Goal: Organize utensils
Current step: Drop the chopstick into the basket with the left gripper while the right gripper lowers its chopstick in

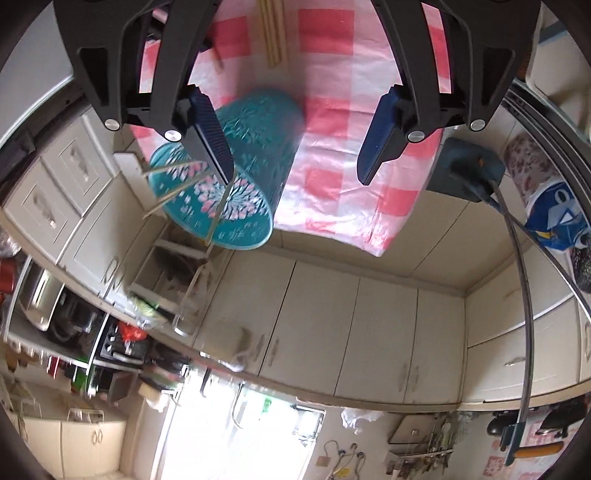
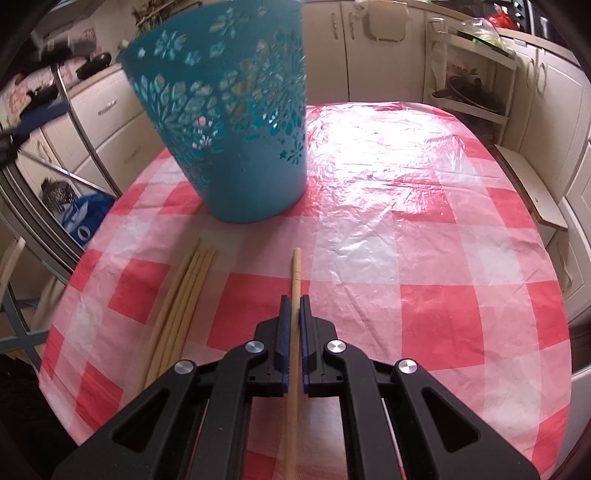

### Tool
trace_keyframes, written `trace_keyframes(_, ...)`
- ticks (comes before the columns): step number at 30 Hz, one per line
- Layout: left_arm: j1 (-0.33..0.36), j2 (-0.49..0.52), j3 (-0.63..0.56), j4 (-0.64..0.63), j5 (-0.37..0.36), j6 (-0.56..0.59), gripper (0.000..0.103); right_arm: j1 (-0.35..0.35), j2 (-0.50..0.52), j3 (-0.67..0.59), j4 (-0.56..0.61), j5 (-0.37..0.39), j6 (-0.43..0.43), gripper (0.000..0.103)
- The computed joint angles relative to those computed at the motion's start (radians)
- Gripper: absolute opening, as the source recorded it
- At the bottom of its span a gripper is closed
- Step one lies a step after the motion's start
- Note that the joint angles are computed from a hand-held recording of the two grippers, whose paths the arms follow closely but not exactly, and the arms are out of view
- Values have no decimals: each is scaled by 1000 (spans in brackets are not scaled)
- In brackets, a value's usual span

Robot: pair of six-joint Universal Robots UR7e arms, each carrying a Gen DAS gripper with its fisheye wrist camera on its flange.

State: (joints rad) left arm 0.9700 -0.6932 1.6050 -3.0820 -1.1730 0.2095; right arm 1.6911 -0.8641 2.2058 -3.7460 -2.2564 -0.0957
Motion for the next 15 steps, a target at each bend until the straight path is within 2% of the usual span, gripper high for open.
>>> trace_keyframes(5, -12, 2, 28, -71, 20, 69, 66, 1, -65, 94, -194, 167, -13, 5)
trace_keyframes(8, -18, 3, 32, -71, 32, 67, 67, 16, -92, 109, -267, 254, 0, 5)
trace_keyframes(15, -25, -2, 38, -68, 48, 66, 70, 88, -158, 23, -270, 348, -15, 6)
